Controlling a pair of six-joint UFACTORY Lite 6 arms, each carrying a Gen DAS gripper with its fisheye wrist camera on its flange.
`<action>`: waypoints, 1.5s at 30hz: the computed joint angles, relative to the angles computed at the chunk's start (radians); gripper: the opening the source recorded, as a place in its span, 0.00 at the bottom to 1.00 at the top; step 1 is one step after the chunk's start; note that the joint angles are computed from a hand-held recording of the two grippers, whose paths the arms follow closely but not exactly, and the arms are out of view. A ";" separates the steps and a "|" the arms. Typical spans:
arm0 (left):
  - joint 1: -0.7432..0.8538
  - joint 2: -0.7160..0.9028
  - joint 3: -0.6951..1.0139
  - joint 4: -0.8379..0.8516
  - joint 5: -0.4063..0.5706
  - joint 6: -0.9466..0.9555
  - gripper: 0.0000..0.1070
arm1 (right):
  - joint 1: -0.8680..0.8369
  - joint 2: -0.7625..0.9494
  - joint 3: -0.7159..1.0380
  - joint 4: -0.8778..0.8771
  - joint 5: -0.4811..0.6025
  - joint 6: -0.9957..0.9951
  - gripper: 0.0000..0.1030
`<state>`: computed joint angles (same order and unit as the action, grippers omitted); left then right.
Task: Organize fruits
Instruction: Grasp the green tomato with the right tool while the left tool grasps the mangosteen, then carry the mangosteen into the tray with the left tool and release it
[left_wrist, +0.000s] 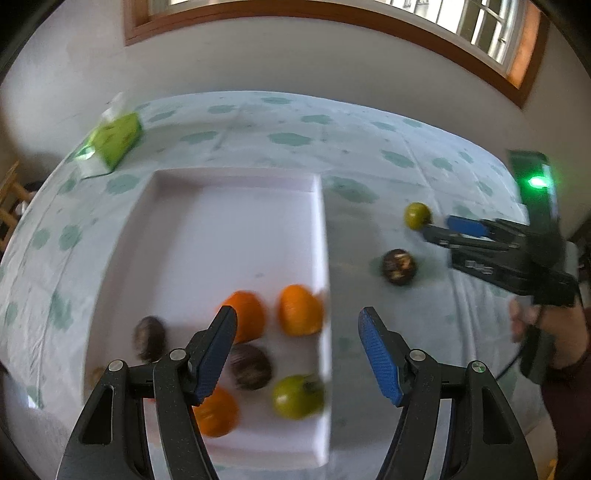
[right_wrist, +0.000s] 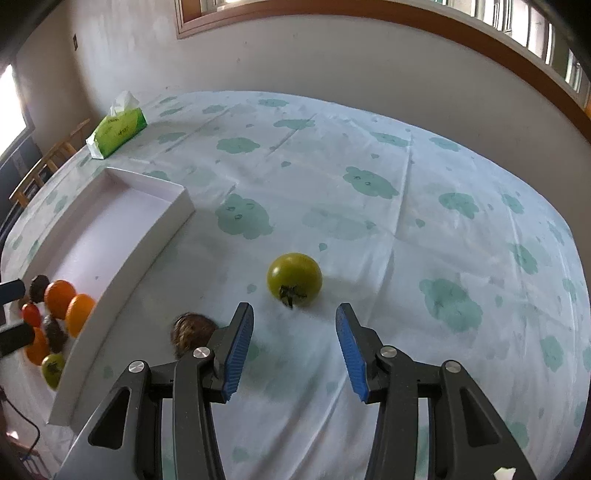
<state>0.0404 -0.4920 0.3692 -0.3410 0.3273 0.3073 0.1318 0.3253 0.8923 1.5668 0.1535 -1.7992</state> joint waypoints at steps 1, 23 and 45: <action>-0.041 0.023 0.014 0.055 -0.016 -0.076 0.64 | 0.000 0.030 0.023 0.016 0.004 -0.017 0.43; -0.328 0.318 0.163 0.714 -0.126 -0.906 0.64 | -0.129 0.005 -0.057 0.183 0.077 -0.293 0.31; -0.464 0.758 0.441 1.214 -0.165 -1.527 0.51 | -0.773 -0.347 -0.431 -0.177 0.276 -0.255 0.31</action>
